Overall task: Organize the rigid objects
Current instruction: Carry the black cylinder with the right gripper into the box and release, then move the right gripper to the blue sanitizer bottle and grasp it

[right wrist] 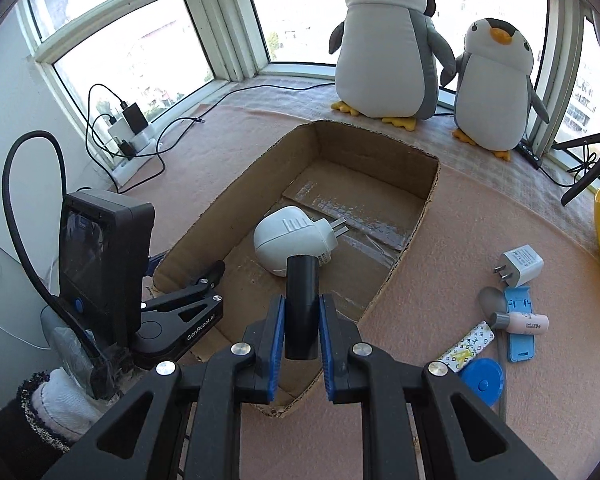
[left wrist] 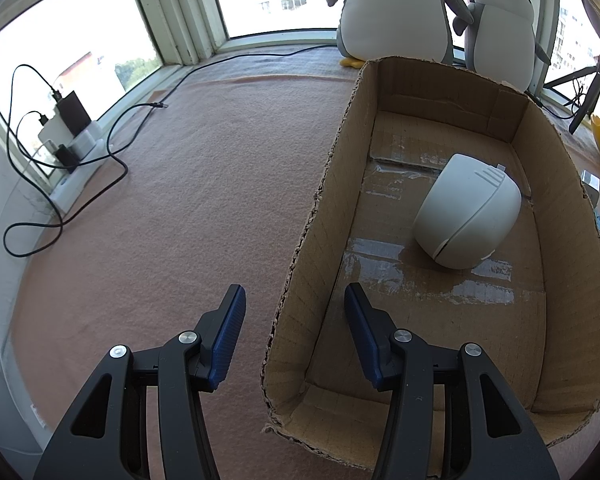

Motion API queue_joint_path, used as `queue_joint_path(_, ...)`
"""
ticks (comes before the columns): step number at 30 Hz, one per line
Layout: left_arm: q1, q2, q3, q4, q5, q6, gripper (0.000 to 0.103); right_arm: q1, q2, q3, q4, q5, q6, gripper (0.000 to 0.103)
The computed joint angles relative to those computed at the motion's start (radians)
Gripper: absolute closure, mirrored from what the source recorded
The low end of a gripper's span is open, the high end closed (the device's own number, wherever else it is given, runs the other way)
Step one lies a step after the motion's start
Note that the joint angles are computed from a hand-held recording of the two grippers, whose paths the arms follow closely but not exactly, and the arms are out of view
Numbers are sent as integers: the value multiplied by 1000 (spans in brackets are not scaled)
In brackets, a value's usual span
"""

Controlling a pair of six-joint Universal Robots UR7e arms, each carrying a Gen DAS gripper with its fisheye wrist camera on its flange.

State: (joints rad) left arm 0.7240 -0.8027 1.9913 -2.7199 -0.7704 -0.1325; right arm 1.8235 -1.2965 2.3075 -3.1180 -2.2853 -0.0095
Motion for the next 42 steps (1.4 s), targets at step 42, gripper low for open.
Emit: queue_joint_path(42, -1, 5, 0, -10, 1, 4, 52, -32, -143, 101, -23, 42, -7, 51)
